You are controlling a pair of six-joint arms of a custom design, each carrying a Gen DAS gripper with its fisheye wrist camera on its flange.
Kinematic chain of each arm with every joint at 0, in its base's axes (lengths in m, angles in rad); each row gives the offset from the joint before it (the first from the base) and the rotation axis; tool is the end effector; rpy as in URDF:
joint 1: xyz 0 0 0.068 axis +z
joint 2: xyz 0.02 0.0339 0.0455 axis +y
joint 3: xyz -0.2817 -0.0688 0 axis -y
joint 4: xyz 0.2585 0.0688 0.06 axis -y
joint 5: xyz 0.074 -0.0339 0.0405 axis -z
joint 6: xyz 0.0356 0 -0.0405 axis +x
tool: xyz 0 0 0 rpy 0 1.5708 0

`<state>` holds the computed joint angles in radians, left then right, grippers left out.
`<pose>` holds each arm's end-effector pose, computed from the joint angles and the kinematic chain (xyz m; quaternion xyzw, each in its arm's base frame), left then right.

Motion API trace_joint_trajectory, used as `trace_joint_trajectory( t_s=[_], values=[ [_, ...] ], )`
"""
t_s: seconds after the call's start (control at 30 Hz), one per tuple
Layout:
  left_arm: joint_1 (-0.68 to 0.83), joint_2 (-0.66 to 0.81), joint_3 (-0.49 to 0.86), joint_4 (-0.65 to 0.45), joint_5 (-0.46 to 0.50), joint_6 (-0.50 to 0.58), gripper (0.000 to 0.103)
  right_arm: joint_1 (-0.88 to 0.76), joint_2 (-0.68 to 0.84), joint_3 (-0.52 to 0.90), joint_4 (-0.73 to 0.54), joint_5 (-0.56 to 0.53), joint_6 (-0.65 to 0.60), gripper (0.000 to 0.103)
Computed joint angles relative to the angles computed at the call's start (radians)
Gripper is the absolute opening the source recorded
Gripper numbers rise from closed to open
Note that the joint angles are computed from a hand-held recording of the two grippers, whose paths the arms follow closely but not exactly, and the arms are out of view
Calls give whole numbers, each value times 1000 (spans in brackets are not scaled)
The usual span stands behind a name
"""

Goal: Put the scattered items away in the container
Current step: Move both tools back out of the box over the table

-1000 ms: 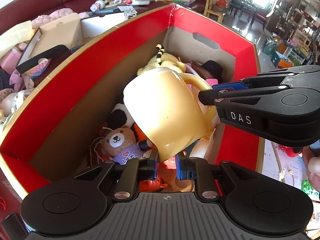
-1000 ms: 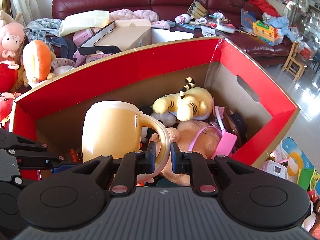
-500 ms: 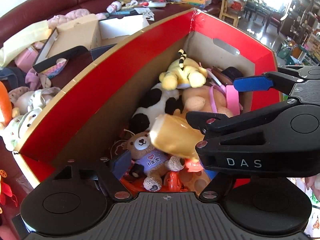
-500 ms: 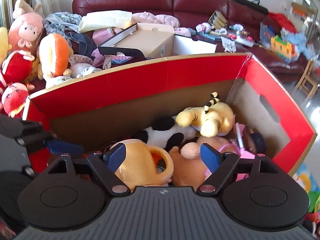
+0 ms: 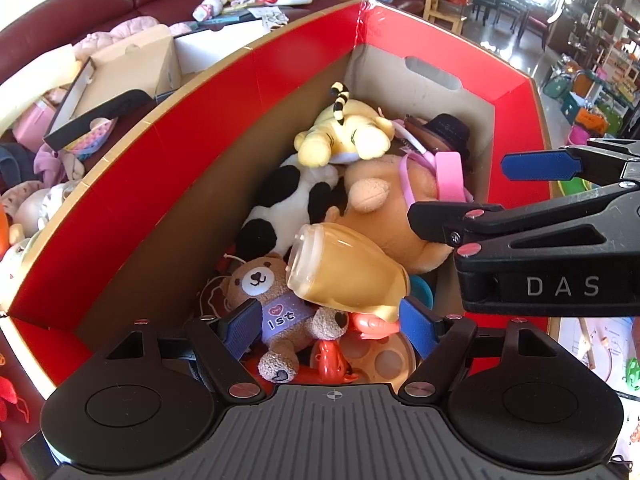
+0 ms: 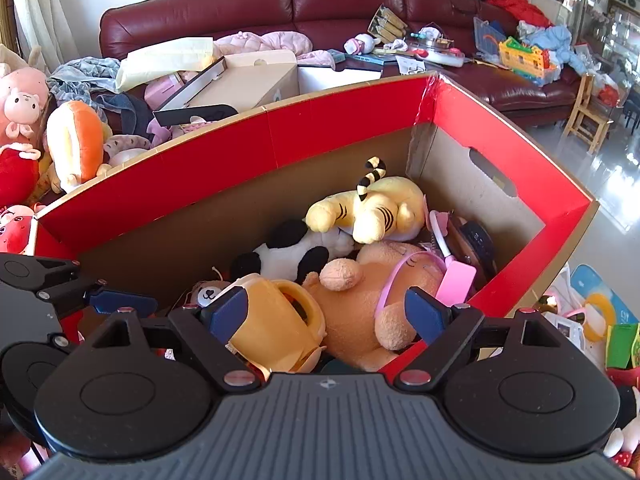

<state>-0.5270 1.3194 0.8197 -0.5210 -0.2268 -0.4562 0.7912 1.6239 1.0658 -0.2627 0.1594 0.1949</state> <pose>0.2308 -0.1250 0.2225 0.0031 0.9567 -0.0314 0.2893 0.2574 0.2523 0.2289 -0.2446 0.8952 0.1076 0.3567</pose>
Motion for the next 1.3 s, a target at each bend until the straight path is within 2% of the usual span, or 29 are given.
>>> trace_joint_trajectory(
  t_s=[0.4,0.7,1.07,1.3],
  values=[
    [-88,35,69,-22,-71,-12,88,-43,-106,-97,47,-18,38,89],
    [-228,94,186,-15,-150,-8,89,-135,-304,-228,52,-14,54,89],
    [-435,260,338,33,-161,22,91,-394,-604,-428,-20,-60,44,92],
    [-513,401,404,54,-122,43,92,-569,-699,-517,-81,-108,3,92]
  ],
)
